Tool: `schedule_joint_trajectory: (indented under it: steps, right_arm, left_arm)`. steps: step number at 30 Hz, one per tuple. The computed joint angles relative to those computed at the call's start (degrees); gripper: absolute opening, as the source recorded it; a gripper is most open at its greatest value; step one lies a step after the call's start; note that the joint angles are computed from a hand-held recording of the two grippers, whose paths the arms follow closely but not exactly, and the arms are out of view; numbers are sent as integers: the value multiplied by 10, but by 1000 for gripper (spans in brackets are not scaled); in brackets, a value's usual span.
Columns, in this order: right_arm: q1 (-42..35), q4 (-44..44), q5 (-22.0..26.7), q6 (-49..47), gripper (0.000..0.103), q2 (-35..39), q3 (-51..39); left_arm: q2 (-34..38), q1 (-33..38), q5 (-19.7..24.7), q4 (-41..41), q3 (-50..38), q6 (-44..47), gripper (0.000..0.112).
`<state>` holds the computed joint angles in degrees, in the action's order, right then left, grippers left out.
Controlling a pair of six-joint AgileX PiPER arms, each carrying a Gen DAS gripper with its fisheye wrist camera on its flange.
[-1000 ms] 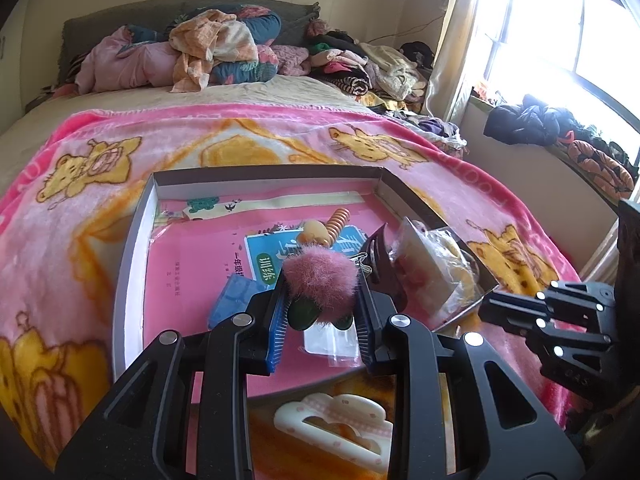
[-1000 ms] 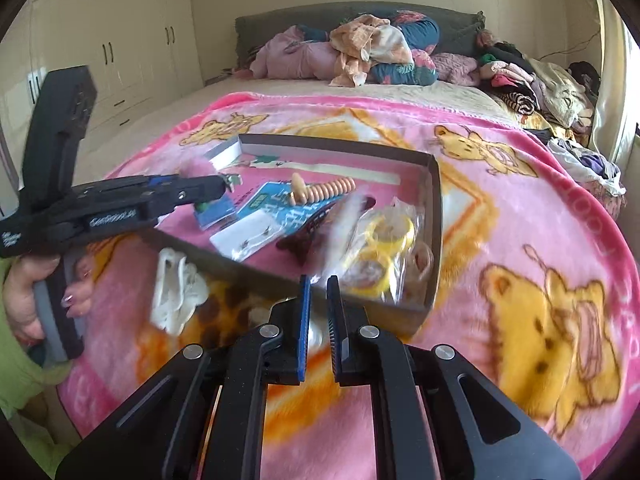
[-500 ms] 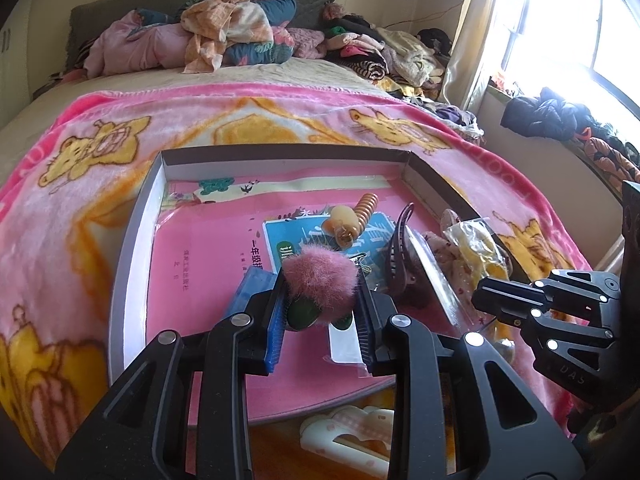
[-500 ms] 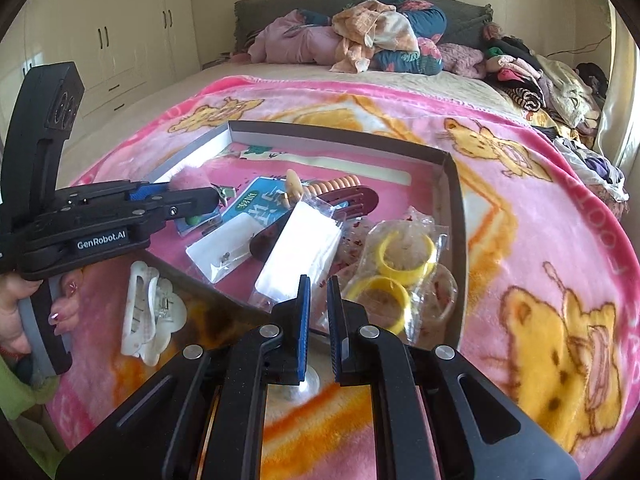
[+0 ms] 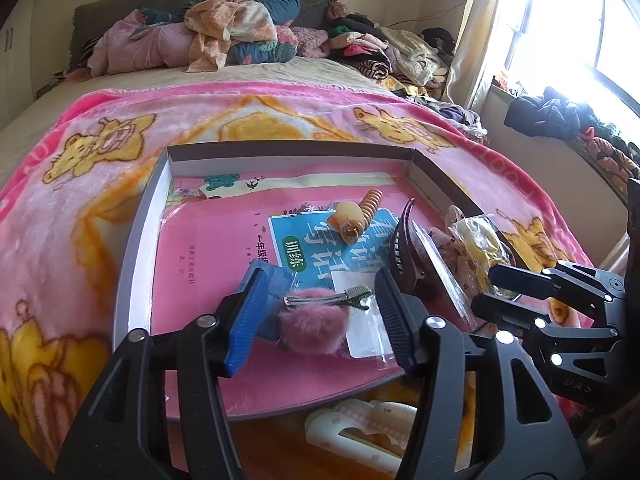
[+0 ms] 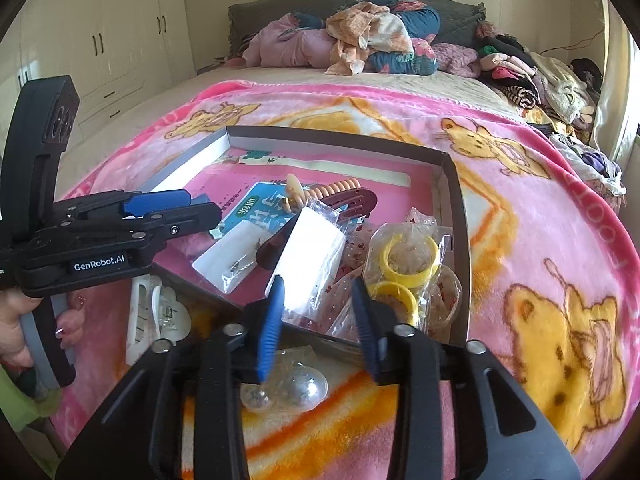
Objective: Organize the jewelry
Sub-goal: 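Lower the pompom into the box and open the left tool while the right tool releases the earring card inside, then withdraw both tools toward the cream claw clip and the bagged pearl earrings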
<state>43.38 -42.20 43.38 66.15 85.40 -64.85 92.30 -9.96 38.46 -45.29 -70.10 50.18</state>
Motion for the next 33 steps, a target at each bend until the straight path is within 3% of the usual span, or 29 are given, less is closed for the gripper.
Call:
schedule_joint_trajectory:
  steps: [3,9,14,17,33]
  right_arm:
    - [15,-19,13,24,56,-6,3]
    - [53,-66,34,85,76,-30,23]
    - [84,-92,54,129,84,-54,42]
    - [101,-103,70,150,88,-67,52]
    - [175,-126,121,217,89,-87,92]
  left_arm:
    - [-12,7,2,-7,10,6,57]
    - [-47,22,-5,-24,38,22,73]
    - [-85,33,-21,-44,73,41,86]
    - [-103,41,-24,-52,90,49,91]
    - [-167,76,-1,-53,152,73,91]
